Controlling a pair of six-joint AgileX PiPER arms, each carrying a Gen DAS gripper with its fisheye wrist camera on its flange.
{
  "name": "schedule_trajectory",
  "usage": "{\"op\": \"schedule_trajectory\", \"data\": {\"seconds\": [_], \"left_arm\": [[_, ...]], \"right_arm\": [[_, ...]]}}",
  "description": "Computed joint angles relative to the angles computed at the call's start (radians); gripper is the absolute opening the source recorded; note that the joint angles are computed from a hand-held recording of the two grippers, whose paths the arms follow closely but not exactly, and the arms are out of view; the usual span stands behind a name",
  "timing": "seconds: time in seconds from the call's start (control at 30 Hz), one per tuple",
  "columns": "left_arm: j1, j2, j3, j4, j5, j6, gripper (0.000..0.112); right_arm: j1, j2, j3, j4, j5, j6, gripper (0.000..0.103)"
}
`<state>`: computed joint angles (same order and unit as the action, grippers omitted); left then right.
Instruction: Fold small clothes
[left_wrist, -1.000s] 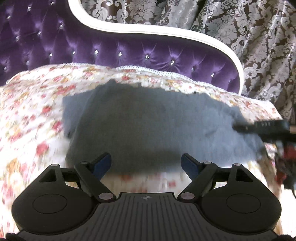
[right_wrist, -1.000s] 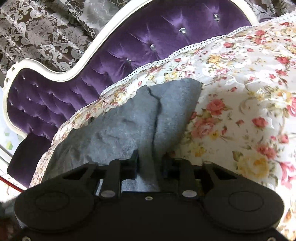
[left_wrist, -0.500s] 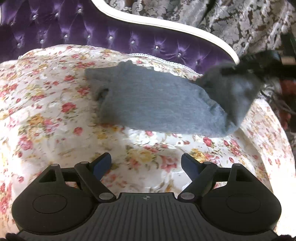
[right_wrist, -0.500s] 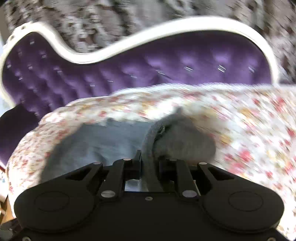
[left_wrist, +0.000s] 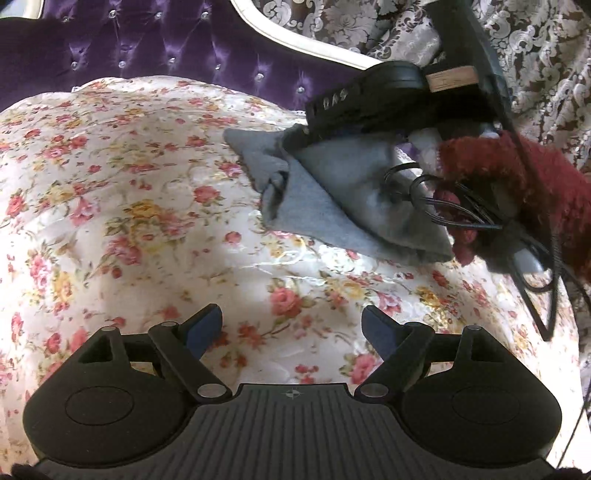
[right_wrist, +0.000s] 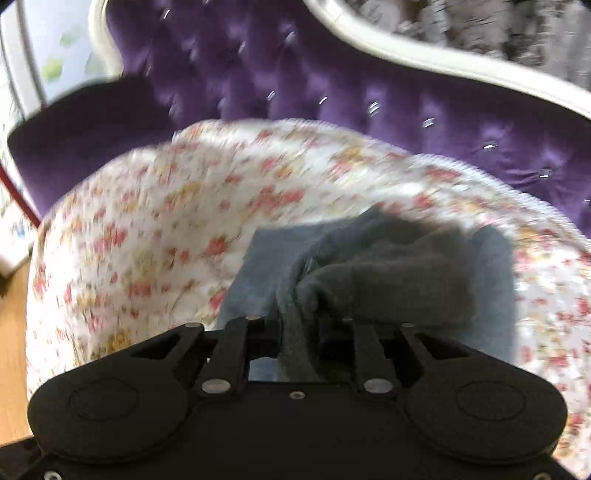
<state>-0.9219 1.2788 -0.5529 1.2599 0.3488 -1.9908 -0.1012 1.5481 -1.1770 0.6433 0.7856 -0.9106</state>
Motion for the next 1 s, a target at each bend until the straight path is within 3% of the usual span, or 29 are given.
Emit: {"op": "schedule_trajectory", "data": {"seconds": [0.07, 0.2, 0.33, 0.53, 0.7, 0.83, 0.93, 1.0], "left_arm": [[0.018, -0.012, 0.011, -0.003, -0.012, 0.011, 0.082], [0.054, -0.039, 0.007, -0.057, -0.036, 0.093, 0.082], [0.072, -0.072, -0.036, -0.147, -0.014, 0.258, 0.082], [0.176, -0.065, -0.179, -0.302, -0.037, 0.553, 0.082], [0.296, 0.054, -0.37, -0.524, -0.061, 0.854, 0.082], [0.338, 0.168, -0.518, -0.678, -0.025, 1.057, 0.082], [0.339, 0.253, -0.601, -0.701, 0.008, 1.123, 0.082], [0.34, 0.302, -0.643, -0.729, 0.015, 1.174, 0.082]], "right_arm": [[-0.02, -0.013, 0.043, 0.121, 0.025, -0.109, 0.049], [-0.174, -0.044, 0.065, 0.388, 0.214, -0.306, 0.052], [-0.321, -0.091, 0.072, 0.461, 0.285, -0.34, 0.056], [-0.475, -0.129, 0.134, 0.435, 0.253, -0.414, 0.057], [-0.522, -0.193, 0.253, 0.485, 0.214, -0.543, 0.057], [-0.494, -0.253, 0.369, 0.593, 0.137, -0.681, 0.057], [-0.44, -0.296, 0.459, 0.668, 0.045, -0.738, 0.058], [-0.38, -0.274, 0.477, 0.658, 0.037, -0.729, 0.059]]}}
